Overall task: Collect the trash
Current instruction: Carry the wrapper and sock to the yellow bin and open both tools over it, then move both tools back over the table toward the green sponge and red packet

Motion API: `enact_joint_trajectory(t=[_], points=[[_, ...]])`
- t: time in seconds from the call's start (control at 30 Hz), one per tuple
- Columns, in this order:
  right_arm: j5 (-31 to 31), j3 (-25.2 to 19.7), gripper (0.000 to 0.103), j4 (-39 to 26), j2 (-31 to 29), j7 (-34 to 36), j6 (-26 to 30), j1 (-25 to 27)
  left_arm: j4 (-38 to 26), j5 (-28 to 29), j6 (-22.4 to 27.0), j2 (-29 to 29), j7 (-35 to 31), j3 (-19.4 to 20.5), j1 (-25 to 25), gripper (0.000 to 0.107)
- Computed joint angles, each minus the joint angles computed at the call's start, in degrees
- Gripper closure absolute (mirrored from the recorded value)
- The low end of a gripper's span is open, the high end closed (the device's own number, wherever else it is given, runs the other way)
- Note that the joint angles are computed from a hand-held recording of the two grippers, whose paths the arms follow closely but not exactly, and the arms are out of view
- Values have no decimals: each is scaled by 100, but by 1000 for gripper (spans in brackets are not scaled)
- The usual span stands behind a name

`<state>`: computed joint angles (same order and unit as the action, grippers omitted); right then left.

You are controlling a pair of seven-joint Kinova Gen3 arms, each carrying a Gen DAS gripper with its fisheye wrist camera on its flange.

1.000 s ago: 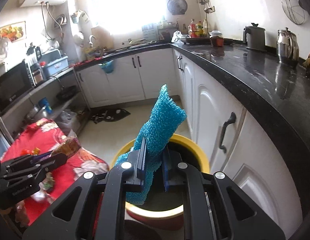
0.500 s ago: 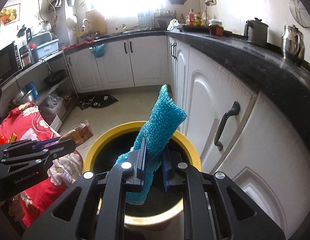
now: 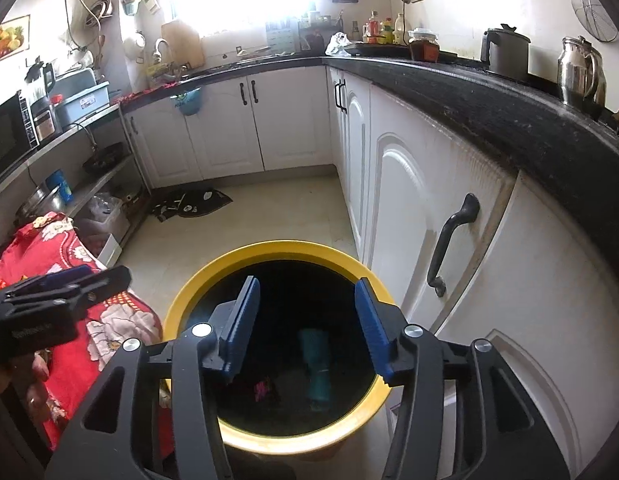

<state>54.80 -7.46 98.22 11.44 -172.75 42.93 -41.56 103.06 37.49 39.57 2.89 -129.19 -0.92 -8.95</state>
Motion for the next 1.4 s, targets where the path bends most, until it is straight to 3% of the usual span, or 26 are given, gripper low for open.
enact_joint_trajectory(t=[0.03, 0.33, 0.8, 1.03, 1.4], points=[[27, -6, 52, 15, -30, -43, 3, -23, 7, 12, -6, -47, 18, -21, -19, 16], [309, -291, 39, 158, -362, -367, -34, -168, 311, 214, -103, -699, -166, -477, -138, 15], [239, -599, 30, -196, -348, 84, -306, -493, 668, 16, -133, -1494, -289, -1390, -236, 15], [-6, -576, 28, -457, -190, 595, -605, -717, 760, -18, -96, -1618, -489, -1838, -398, 15], [-1063, -406, 27, -1026, 256, 2105, -1001, -1041, 726, 3, 69, -1550, -797, -2386, -923, 15]])
